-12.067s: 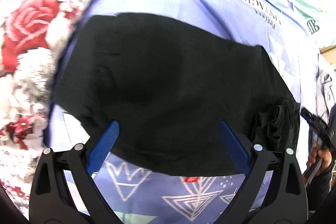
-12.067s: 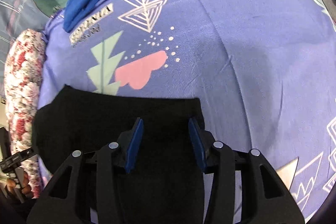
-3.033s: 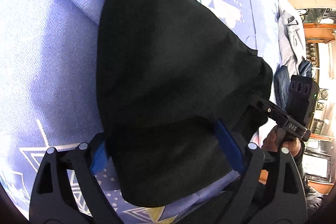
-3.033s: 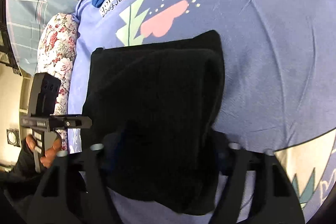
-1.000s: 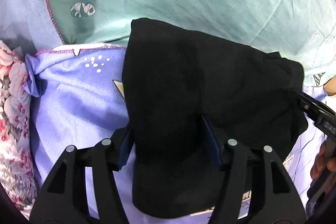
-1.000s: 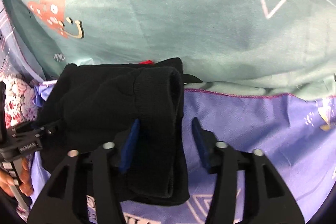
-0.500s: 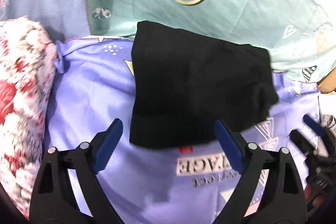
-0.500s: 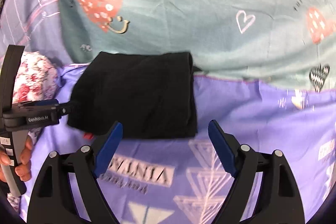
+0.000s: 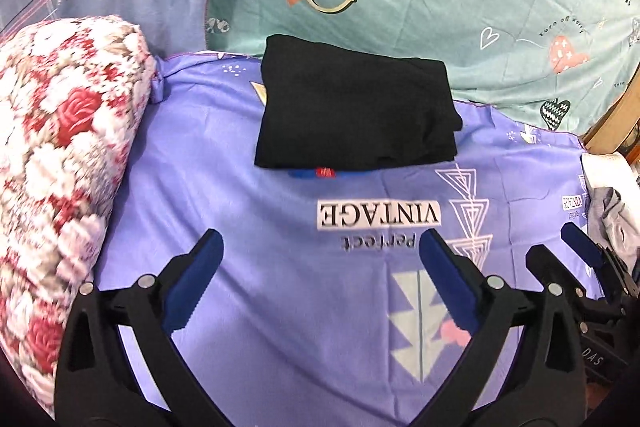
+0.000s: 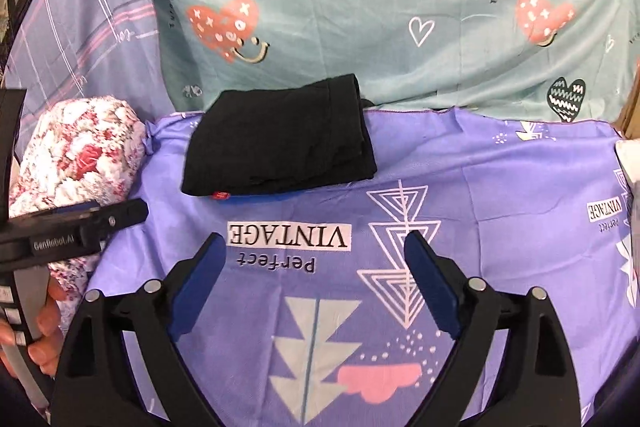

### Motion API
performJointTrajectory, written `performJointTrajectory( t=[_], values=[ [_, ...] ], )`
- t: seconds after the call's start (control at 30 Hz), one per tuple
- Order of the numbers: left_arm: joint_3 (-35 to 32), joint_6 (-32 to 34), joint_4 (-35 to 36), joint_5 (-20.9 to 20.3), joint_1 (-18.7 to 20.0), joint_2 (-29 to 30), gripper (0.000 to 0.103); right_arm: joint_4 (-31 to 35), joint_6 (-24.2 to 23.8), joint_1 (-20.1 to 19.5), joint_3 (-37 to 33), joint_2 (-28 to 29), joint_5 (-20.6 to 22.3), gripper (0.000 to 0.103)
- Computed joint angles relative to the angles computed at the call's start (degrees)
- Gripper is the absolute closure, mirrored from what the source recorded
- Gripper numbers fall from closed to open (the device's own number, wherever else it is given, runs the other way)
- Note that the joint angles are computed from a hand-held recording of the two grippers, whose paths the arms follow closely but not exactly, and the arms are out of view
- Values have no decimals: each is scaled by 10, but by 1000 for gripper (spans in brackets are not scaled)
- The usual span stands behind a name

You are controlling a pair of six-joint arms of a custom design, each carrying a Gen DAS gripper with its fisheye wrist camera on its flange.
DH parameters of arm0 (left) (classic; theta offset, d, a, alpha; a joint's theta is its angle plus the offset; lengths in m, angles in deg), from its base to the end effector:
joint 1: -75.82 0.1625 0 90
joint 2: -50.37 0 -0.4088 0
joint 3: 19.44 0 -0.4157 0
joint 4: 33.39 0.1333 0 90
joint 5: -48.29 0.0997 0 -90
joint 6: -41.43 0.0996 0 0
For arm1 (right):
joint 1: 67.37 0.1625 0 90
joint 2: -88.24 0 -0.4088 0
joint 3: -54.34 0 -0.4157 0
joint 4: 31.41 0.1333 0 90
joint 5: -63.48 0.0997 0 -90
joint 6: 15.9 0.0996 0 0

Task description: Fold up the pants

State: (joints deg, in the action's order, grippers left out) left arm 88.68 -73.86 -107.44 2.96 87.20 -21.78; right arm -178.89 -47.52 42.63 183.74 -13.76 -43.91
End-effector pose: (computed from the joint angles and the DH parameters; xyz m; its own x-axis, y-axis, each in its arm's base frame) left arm -0.4182 -0.2916 0.1853 -0.7185 -0.4545 -0.5265 0.1053 0.6771 -0.7283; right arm 0.2402 -0.3574 0.3388 -0.6521 -0.5844 0.4830 -0.7490 0.5951 -0.2912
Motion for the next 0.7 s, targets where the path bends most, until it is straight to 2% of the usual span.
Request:
performJointTrajectory(
  t=[0.13, 0.4, 0.53, 0.7],
  values=[
    [-35, -48, 76, -15, -30, 21, 3, 13, -8, 11, 16, -36, -4, 10],
    [-46, -66, 88, -50, -63, 28, 3, 53, -8, 14, 32, -100, -5, 10],
    [-31, -66, 62, -68, -71, 21, 2, 69, -5, 14, 36, -120, -3, 10],
    [-30, -74, 70, -78, -82, 27, 2, 85, -11, 14, 43, -138, -6, 10]
  ],
)
